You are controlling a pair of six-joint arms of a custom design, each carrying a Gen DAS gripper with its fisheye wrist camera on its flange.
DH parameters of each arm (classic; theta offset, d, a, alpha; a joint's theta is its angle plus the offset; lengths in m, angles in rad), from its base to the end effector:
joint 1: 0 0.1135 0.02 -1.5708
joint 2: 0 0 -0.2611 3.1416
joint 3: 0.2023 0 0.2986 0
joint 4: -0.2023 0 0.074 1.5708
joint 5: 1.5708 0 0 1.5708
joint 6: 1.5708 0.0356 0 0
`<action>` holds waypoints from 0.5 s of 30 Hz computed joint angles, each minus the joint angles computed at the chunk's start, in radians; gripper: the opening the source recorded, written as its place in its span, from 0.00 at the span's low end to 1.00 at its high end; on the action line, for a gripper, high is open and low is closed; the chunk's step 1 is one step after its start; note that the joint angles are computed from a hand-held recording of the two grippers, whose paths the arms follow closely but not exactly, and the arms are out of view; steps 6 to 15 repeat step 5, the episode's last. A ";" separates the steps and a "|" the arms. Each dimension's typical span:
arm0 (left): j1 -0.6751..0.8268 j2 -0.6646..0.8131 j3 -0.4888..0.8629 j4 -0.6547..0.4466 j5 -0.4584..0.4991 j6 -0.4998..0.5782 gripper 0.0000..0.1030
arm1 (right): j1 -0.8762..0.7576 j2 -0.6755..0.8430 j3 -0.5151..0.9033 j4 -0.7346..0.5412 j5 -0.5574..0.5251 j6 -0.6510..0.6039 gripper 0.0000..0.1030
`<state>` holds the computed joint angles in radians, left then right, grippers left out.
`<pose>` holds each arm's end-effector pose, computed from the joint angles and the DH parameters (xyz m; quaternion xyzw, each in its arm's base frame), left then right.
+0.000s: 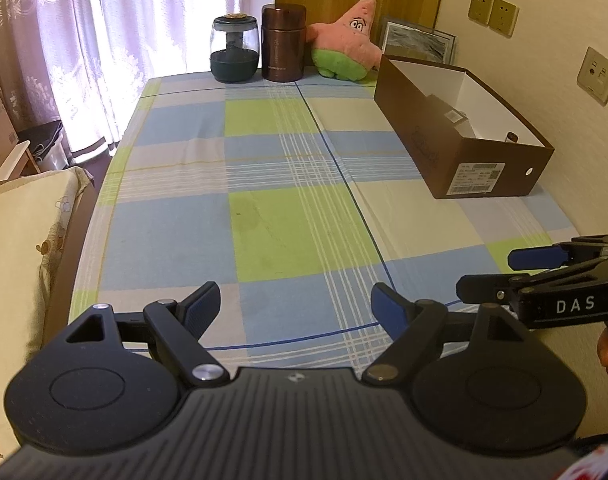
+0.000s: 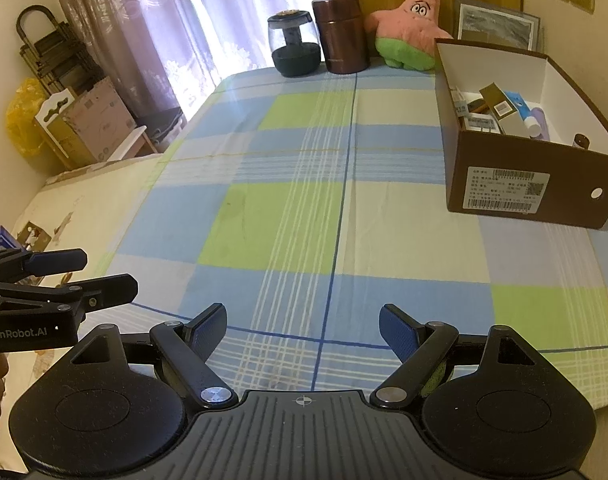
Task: Organize rigid objects
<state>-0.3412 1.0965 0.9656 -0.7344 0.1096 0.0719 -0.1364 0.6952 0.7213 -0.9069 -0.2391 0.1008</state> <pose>0.2527 -0.0939 0.2838 0.2107 0.9132 -0.0972 0.3349 0.1789 -0.0161 0.2646 0.0705 0.9326 0.1062 0.3377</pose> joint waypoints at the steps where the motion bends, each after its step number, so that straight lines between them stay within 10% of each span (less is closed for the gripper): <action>1: -0.001 0.003 0.001 0.003 0.000 0.001 0.78 | -0.004 0.002 0.000 0.000 -0.002 -0.002 0.78; 15: -0.007 0.020 0.010 0.007 -0.003 -0.001 0.78 | -0.012 0.012 0.004 0.002 -0.006 -0.005 0.78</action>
